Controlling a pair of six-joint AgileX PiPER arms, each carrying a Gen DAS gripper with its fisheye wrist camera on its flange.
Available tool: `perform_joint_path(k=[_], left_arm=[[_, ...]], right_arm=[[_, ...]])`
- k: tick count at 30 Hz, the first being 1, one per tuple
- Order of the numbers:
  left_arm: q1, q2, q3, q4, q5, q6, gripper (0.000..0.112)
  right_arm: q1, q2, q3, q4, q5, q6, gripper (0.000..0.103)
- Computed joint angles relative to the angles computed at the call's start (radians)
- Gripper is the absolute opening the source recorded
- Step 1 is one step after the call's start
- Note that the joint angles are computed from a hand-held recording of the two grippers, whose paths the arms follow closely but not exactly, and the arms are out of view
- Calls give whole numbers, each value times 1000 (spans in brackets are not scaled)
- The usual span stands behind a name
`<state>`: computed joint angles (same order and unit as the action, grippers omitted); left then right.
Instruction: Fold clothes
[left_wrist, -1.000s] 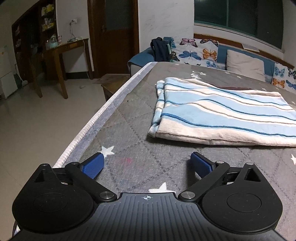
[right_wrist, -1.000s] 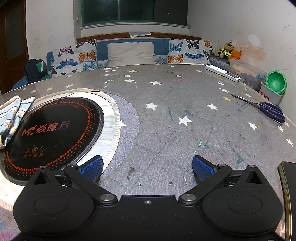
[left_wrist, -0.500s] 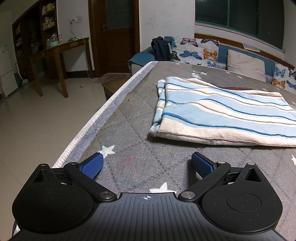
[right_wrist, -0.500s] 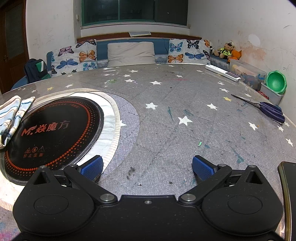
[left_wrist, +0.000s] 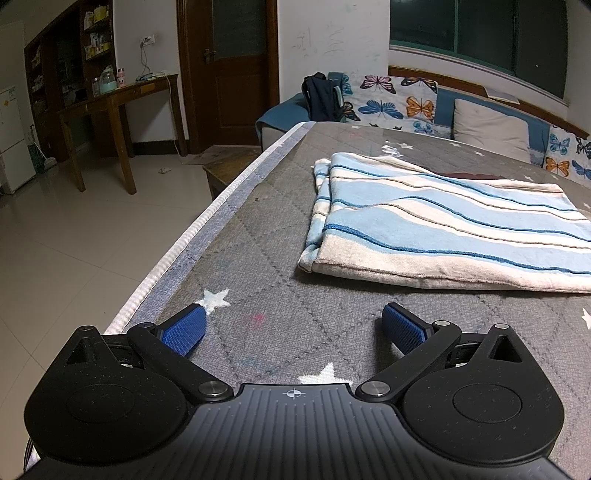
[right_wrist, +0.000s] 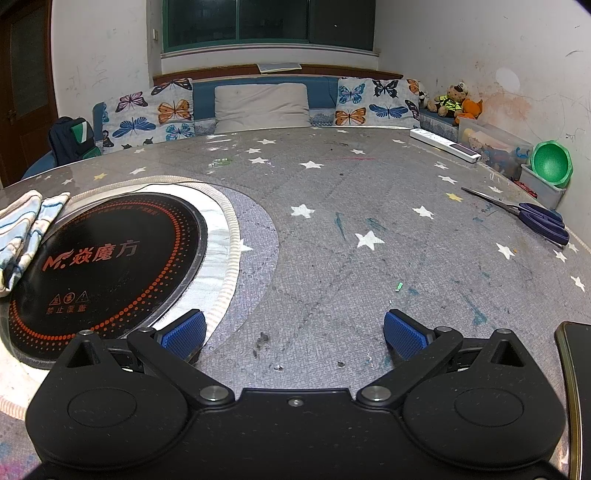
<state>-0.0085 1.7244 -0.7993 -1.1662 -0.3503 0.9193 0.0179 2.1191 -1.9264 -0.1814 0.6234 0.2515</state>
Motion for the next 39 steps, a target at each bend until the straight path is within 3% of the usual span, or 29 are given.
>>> perform_joint_path(k=[39], left_arm=[[31, -3, 11, 71, 15, -51, 103]], right_arm=[[0, -3, 5, -1, -1, 1, 103]])
